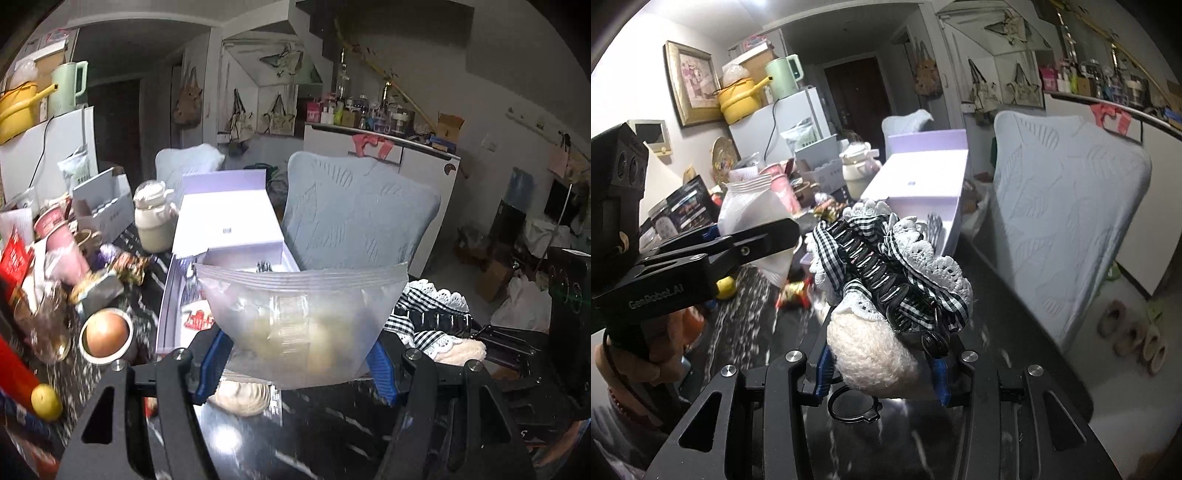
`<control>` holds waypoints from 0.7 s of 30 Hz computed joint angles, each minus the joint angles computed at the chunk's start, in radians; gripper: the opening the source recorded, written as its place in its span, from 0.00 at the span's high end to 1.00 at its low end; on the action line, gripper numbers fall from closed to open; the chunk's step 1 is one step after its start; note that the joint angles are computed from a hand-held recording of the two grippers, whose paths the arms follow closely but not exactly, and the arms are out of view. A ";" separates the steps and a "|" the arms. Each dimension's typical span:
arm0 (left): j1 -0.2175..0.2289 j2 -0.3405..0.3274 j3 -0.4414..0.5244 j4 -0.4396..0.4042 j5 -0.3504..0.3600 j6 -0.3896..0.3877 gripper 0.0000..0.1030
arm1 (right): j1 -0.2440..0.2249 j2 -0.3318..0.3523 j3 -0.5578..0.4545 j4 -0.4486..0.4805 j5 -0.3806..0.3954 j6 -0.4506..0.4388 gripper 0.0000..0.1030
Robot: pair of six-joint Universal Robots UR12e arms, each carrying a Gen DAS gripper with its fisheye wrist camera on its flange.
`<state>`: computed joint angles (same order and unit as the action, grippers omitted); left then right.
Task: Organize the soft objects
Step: 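Lift and carry the zip bag and plush toy over the lavender box with both grippers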
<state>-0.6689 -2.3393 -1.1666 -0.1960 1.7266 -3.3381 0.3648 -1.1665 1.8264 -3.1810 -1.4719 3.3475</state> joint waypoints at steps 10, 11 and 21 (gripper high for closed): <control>0.031 -0.086 0.158 -0.021 -0.026 0.037 0.37 | -0.017 0.053 -0.112 0.034 -0.016 -0.029 0.59; 0.036 -0.096 0.175 -0.020 -0.028 0.037 0.37 | -0.018 0.059 -0.124 0.037 -0.020 -0.032 0.59; 0.064 -0.184 0.338 -0.057 -0.006 0.078 0.37 | -0.030 0.137 -0.249 0.057 -0.031 -0.072 0.59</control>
<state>-0.6050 -2.5232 -0.8286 -0.2525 1.7207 -3.2599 0.3348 -1.0298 1.5769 -3.1241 -1.5026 3.2753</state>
